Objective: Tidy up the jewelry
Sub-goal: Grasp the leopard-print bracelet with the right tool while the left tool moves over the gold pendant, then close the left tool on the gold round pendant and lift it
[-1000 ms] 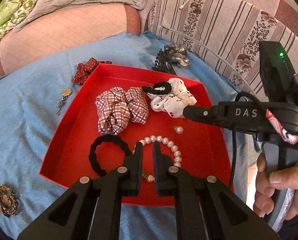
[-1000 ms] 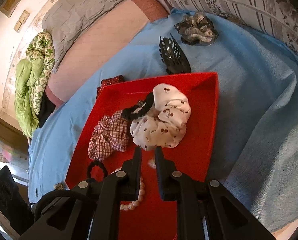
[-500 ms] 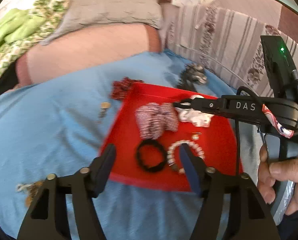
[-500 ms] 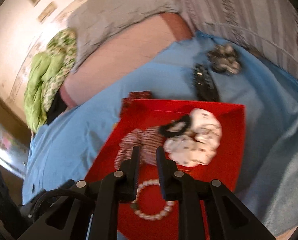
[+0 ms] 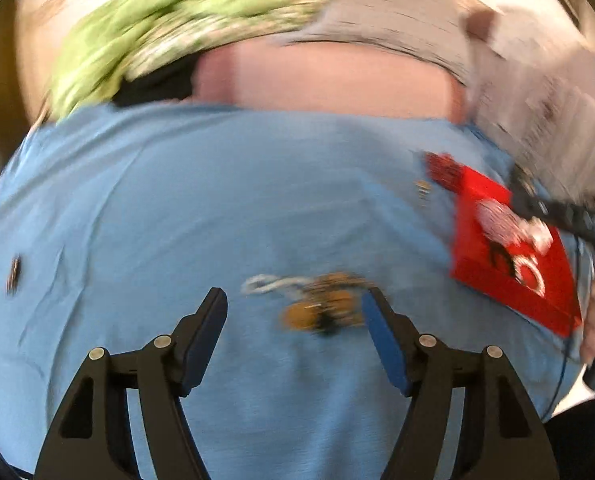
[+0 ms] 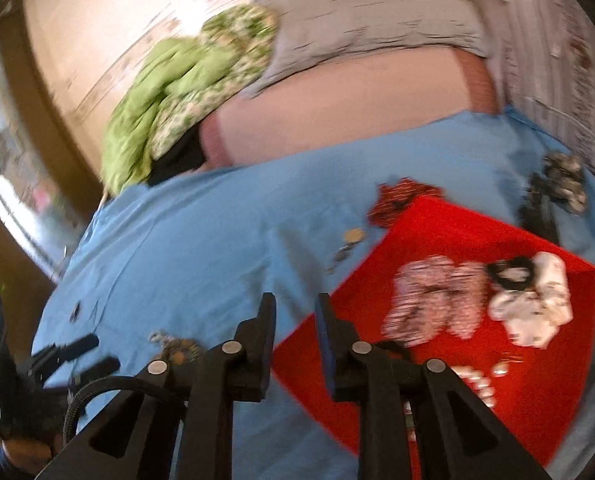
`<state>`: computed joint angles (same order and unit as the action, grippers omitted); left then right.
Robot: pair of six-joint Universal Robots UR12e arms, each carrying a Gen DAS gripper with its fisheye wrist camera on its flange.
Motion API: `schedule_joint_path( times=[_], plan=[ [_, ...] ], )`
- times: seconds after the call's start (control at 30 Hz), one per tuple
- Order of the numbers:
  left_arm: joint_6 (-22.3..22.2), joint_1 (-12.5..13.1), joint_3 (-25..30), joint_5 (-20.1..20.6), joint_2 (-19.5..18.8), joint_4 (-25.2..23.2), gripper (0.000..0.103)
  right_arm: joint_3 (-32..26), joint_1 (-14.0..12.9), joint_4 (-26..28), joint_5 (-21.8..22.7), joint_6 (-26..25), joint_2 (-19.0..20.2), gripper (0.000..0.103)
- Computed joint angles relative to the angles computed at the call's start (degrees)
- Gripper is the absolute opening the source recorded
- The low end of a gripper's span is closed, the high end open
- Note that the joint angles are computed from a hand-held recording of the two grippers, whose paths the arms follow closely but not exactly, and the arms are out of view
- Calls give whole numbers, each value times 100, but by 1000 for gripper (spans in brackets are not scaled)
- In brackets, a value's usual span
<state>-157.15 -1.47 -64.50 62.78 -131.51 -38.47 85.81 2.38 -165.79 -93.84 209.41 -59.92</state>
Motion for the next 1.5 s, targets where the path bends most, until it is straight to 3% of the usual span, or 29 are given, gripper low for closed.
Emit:
schedule_joint_path(
  times=[0.17, 0.37, 0.67, 0.73, 0.8, 1.07, 1.23, 1.47, 1.5],
  plan=[
    [-578, 223, 281, -217, -220, -337, 69, -397, 100, 306, 753, -262, 298, 26],
    [-515, 244, 353, -176, -291, -488, 69, -924, 157, 957, 1425, -372, 699, 26],
    [-32, 211, 330, -186, -268, -498, 69, -1706, 303, 2084, 1281, -497, 1182, 25],
    [65, 215, 342, -246, -266, -577, 69, -1778, 338, 2121, 1111, -639, 1207, 11],
    [176, 213, 323, -247, -253, -615, 69, -1694, 328, 1883, 1082, -581, 1161, 8],
    [947, 90, 266, -374, -215, -968, 68, -847, 186, -497, 772, 12, 734, 8],
    [1241, -71, 362, -134, -299, -1150, 49, -696, 100, -629, 979, 267, 666, 8],
    [1210, -157, 503, -58, -442, -998, 42, -606, 70, -631, 1101, 180, 581, 8],
    [1270, -157, 489, -106, -431, -1009, 30, -610, 67, -631, 1122, 173, 584, 8]
  ],
)
